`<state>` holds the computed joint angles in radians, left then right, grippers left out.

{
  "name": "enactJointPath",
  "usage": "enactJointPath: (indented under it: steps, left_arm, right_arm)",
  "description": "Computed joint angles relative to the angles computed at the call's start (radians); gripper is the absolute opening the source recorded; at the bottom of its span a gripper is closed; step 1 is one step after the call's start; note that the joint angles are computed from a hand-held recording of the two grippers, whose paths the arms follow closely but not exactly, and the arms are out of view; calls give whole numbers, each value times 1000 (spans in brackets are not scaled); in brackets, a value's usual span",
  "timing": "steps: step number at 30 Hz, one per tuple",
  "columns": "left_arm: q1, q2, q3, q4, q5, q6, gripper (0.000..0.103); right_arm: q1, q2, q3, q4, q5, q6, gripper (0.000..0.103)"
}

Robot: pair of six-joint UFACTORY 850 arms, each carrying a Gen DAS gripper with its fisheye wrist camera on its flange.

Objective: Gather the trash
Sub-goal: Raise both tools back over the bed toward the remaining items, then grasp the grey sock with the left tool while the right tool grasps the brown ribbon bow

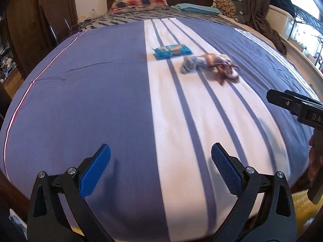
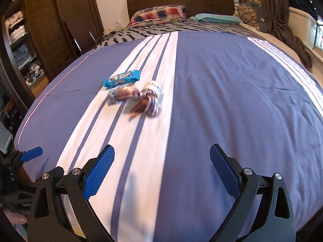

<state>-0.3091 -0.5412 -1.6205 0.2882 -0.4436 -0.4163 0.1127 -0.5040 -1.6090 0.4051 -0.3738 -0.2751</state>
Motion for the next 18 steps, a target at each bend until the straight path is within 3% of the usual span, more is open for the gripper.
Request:
enactJointPath:
  steps: [3,8,18]
  left_arm:
    - [11,-60,-80,-13,-17,19,94]
    - [23,-150,-206,-83,-48,89,86]
    - [16,-311,-464,-155,-124,169,82]
  right_arm:
    - [4,-72,-97,-6,-19,6,75]
    - [9,-163,-216,-17,-54,34,56]
    - [5,-216,-287,82,-118,-80,14]
